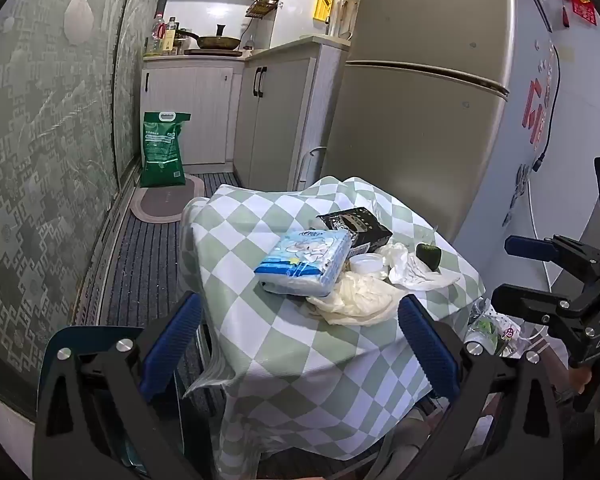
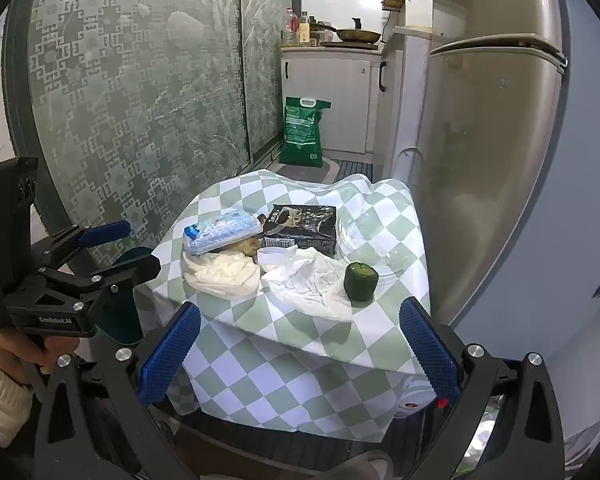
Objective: Collect trash
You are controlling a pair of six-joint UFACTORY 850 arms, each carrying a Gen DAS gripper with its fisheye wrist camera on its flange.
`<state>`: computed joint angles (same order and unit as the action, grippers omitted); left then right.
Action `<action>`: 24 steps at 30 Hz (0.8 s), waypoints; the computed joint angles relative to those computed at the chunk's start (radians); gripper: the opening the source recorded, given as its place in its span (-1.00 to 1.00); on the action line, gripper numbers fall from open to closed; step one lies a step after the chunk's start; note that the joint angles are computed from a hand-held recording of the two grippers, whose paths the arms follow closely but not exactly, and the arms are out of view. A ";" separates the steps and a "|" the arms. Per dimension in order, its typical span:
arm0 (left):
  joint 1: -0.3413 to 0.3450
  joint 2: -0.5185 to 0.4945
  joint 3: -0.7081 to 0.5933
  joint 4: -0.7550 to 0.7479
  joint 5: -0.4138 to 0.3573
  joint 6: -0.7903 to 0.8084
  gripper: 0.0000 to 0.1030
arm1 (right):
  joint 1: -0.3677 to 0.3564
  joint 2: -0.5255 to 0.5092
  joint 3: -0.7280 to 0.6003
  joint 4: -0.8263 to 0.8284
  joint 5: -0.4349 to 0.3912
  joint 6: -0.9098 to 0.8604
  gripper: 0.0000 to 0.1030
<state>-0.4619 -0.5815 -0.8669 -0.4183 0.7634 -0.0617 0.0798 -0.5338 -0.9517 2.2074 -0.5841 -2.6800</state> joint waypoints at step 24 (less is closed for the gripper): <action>-0.002 0.001 -0.002 -0.003 -0.008 0.021 0.94 | -0.002 -0.004 -0.004 0.003 0.003 -0.008 0.94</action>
